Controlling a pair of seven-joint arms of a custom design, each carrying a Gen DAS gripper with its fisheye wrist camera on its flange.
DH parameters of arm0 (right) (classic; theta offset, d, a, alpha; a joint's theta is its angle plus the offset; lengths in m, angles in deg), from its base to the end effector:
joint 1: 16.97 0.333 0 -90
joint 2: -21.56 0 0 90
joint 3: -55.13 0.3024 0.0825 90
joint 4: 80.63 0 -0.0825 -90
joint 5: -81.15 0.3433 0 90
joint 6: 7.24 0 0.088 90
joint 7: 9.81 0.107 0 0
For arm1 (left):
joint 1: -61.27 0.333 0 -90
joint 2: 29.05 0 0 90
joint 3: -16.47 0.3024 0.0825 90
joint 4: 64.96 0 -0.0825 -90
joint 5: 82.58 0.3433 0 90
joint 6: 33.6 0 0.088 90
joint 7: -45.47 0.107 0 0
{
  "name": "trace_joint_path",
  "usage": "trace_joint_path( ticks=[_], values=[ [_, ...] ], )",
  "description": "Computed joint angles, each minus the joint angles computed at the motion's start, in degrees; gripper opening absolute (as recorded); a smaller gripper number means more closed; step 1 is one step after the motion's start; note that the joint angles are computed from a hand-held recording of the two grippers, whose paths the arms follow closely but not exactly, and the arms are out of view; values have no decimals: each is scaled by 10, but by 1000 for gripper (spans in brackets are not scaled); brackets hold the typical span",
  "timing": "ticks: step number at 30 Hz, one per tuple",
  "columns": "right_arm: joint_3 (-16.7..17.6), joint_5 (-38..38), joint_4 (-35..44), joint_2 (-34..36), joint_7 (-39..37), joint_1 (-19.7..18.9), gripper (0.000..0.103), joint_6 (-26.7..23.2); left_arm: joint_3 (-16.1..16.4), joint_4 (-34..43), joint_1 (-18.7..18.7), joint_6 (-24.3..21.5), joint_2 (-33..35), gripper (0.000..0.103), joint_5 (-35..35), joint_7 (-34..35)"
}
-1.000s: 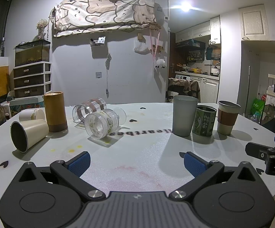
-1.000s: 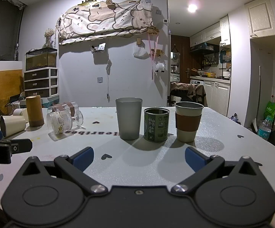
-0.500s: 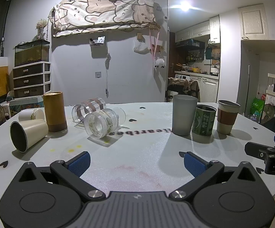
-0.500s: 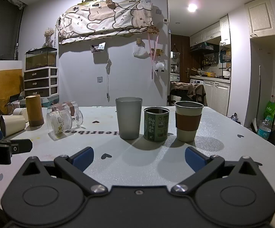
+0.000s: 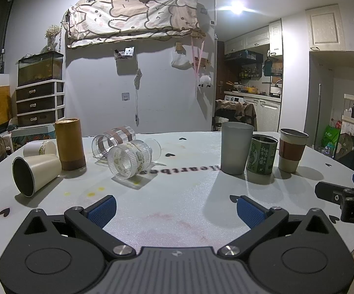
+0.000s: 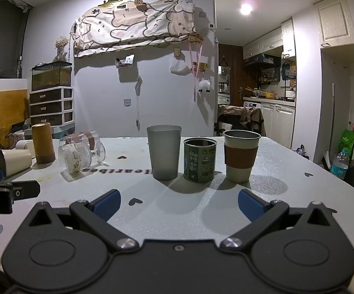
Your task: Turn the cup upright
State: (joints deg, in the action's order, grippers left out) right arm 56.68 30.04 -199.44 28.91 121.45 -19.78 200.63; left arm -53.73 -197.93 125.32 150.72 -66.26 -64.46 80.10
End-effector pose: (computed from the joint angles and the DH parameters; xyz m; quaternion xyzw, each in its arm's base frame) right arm 0.5389 0.0869 0.5200 -0.6586 0.4560 -0.3366 0.4950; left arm 0.4720 -0.1825 0.5249 -0.6402 0.5166 -0.3606 0.4396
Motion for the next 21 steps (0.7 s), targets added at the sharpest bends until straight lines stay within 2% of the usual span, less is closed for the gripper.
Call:
trace_joint_path(
  ticks=[21],
  values=[
    [0, -4, 3, 2, 3, -3, 103, 1, -1, 1, 1, 0, 0, 103, 1, -1]
  ],
)
